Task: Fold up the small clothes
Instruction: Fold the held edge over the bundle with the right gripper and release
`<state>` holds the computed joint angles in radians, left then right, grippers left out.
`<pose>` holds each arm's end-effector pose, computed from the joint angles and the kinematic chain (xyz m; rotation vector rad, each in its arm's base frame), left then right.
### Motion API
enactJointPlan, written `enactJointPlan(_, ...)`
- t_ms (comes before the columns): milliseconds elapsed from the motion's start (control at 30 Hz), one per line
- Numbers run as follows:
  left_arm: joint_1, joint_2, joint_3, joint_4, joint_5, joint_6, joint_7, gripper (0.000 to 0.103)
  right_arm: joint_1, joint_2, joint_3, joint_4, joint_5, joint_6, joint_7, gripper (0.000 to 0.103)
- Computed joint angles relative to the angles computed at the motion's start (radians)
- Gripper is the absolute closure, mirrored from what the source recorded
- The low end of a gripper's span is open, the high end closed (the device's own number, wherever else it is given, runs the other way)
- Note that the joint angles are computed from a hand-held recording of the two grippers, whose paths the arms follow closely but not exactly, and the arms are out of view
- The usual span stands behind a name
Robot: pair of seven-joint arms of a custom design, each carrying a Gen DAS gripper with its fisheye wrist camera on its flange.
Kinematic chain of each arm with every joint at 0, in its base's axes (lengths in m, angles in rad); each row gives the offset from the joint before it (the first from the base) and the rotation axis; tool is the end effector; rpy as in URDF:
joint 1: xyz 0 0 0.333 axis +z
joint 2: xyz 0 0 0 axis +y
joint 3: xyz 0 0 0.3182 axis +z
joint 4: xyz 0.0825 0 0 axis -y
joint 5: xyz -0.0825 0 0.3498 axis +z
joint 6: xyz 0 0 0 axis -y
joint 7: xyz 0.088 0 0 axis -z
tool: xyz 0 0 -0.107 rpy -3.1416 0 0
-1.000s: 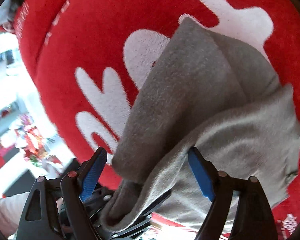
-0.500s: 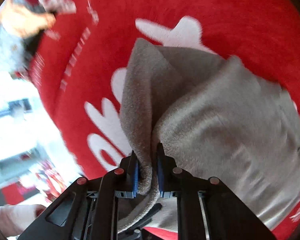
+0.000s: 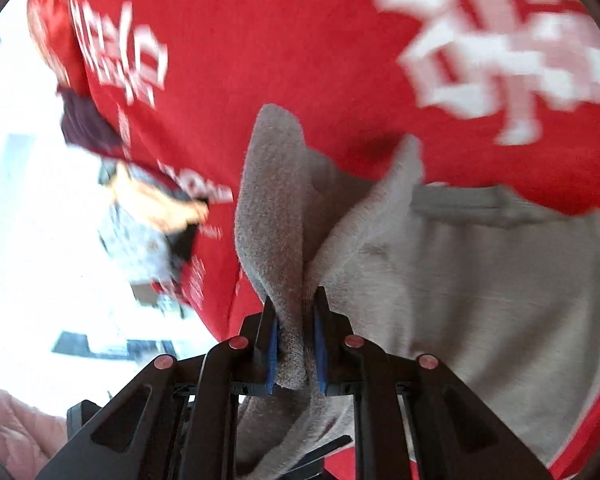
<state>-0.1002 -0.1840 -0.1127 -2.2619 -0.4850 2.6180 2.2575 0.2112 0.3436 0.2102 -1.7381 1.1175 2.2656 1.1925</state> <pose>0.4886 -0.0976 0.5140 -1.3480 2.4008 -0.7904 0.5833 0.2707 0.4352 -1.6642 1.5223 0.7332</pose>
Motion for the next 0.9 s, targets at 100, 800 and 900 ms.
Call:
enactJointPlan(100,-0.034,0.032,-0.034,0.023,0.007,-0.01,-0.01,0.081,-0.056,-0.093,-0.033,-0.138,0.091,0.003,-0.066,0.087)
enactJointPlan(800,-0.1,0.076,-0.073,-0.023,0.106,-0.129,-0.094,0.038,-0.096,-0.181,-0.15,-0.519,0.071,0.098,0.003,0.055)
enactJointPlan(900,-0.075,0.05,-0.057,-0.006,0.111,-0.184,-0.131,0.038,-0.093,-0.225,-0.155,-0.554,0.048,0.101,0.028,0.055)
